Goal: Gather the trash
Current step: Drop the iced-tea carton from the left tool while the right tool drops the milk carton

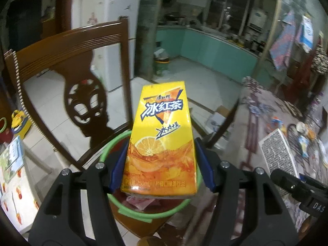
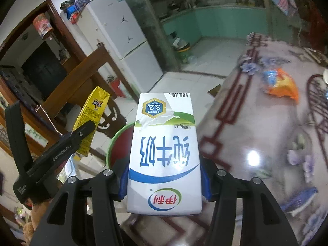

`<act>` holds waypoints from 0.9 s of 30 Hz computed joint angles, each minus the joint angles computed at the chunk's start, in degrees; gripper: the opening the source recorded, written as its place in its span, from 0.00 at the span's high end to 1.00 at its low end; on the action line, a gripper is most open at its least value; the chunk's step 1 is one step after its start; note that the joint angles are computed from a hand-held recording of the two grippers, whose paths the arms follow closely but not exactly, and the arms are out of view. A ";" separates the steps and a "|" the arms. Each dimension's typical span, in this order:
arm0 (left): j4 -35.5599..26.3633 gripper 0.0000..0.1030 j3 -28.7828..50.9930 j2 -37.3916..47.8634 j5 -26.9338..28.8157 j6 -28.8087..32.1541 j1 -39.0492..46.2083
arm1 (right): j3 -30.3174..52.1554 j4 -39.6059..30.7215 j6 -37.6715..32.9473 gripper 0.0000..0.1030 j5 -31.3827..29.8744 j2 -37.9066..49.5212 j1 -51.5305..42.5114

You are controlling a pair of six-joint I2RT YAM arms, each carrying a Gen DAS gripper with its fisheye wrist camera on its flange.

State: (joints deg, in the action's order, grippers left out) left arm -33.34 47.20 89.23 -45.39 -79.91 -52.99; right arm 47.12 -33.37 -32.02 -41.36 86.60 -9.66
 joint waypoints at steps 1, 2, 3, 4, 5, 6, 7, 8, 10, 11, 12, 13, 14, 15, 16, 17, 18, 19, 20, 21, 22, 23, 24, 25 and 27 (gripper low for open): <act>-0.42 0.42 -0.16 0.18 0.28 -0.28 0.43 | -0.44 1.38 1.28 0.50 0.70 0.30 1.83; -0.81 0.42 -0.31 0.48 0.78 -0.42 0.91 | -0.76 2.59 2.36 0.50 1.35 0.63 3.41; -1.21 0.42 -0.34 0.84 1.11 -0.62 1.25 | -1.07 3.71 3.54 0.50 1.98 0.80 4.93; -1.34 0.42 -0.68 0.93 1.22 -0.78 1.45 | -1.46 4.97 4.50 0.50 2.65 1.20 6.57; -1.68 0.42 -0.74 1.12 1.29 -0.98 1.61 | -1.60 5.66 5.09 0.50 3.13 1.42 7.69; -2.09 0.42 -0.76 1.25 1.32 -1.31 1.68 | -2.00 6.92 5.87 0.50 3.95 1.77 9.27; -2.16 0.42 -1.00 1.22 1.47 -1.49 1.85 | -2.40 8.04 6.45 0.50 4.73 2.15 10.67; -2.10 0.42 -1.25 1.04 1.60 -1.53 1.99 | -2.78 8.85 6.60 0.50 5.14 2.55 11.47; -1.82 0.42 -1.81 0.70 1.71 -1.51 2.31 | -3.56 10.61 7.11 0.50 6.43 3.32 13.77; -1.89 0.42 -1.96 0.61 1.73 -1.62 2.36 | -4.01 11.51 7.29 0.50 7.02 3.60 14.60; -1.86 0.42 -2.14 0.53 1.74 -1.69 2.41 | -4.29 12.10 7.45 0.50 7.47 3.82 15.27; -1.68 0.42 -2.30 0.52 1.80 -1.64 2.50 | -4.55 12.73 7.55 0.50 7.88 4.21 15.93; -1.47 0.42 -2.45 0.47 1.92 -1.51 2.63 | -4.91 13.38 7.77 0.50 8.19 4.44 16.40; -1.20 0.42 -2.64 0.37 2.04 -1.31 2.83 | -5.28 14.03 8.02 0.50 8.51 4.74 16.89; -1.15 0.42 -2.59 0.35 2.07 -1.30 2.86 | -5.49 14.55 8.30 0.50 8.74 5.11 17.24; -1.04 0.42 -2.66 0.32 2.06 -1.26 2.94 | -5.51 15.05 8.71 0.50 8.92 5.55 17.60; -0.89 0.42 -2.75 0.25 2.03 -1.15 3.10 | -5.44 15.52 9.16 0.50 9.10 6.02 17.98; -0.63 0.42 -2.94 0.17 2.00 -1.11 3.21 | -5.37 16.03 9.49 0.50 9.31 6.44 18.38; -0.58 0.42 -2.94 0.18 1.92 -1.18 3.24 | -5.19 16.25 9.60 0.50 9.50 6.67 18.66; -0.69 0.42 -2.95 0.14 1.77 -1.40 3.23 | -5.04 16.62 9.72 0.50 9.86 6.81 19.16; -0.92 0.42 -2.90 0.18 1.57 -1.73 3.16 | -5.04 17.15 9.93 0.50 10.31 6.67 19.75; -1.29 0.42 -2.85 0.14 1.25 -2.23 3.04 | -5.17 17.74 10.03 0.50 10.75 6.46 20.23; -1.60 0.42 -2.88 0.01 1.05 -2.69 2.98 | -5.10 17.68 9.61 0.50 10.84 6.26 20.14; -1.72 0.42 -2.83 0.00 0.99 -2.96 3.04 | -5.10 18.19 9.52 0.50 11.16 6.19 20.53; -1.97 0.42 -2.90 -0.18 0.97 -3.54 3.24 | -5.35 19.40 9.74 0.49 12.01 6.15 21.27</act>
